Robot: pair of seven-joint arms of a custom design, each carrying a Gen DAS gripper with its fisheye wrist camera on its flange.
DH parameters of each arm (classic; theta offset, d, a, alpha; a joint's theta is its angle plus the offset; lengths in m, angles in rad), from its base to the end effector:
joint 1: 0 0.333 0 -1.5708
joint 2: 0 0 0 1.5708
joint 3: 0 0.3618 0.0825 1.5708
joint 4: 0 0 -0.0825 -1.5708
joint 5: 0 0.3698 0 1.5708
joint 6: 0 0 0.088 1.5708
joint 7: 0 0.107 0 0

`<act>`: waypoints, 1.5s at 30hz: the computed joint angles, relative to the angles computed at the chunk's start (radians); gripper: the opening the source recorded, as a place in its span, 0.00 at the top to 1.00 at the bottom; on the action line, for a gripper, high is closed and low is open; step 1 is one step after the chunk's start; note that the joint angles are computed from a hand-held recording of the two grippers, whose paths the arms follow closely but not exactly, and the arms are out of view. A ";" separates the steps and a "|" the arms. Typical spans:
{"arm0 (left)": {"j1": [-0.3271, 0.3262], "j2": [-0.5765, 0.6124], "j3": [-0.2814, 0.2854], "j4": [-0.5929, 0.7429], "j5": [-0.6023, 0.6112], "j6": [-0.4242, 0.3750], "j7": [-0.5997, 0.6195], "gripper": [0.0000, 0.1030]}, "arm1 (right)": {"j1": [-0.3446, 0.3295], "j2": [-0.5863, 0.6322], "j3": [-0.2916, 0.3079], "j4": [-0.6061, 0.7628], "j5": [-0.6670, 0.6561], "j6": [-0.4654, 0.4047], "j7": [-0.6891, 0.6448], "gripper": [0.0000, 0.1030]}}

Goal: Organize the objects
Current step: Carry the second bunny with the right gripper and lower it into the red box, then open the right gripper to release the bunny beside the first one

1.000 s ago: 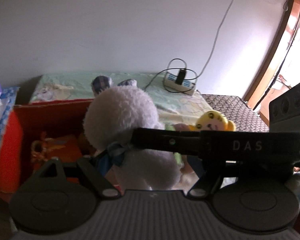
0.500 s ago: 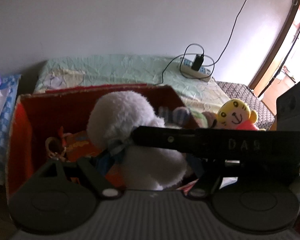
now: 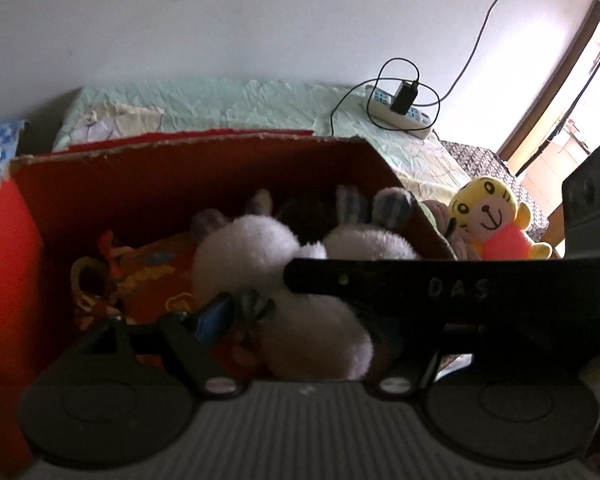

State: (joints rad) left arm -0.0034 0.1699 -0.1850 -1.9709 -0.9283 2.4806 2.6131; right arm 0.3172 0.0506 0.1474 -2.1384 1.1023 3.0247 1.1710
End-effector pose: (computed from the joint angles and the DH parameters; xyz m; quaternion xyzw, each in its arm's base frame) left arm 0.6065 -0.1064 0.4743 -0.4486 0.8112 -0.3746 0.0179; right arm 0.5351 0.1919 0.5029 -0.5732 0.6929 -0.0385 0.4357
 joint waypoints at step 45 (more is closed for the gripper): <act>-0.044 0.001 -0.009 -0.028 0.196 0.059 -0.153 0.15 | 0.065 -0.052 -0.024 -0.088 -0.048 0.124 -0.030 0.80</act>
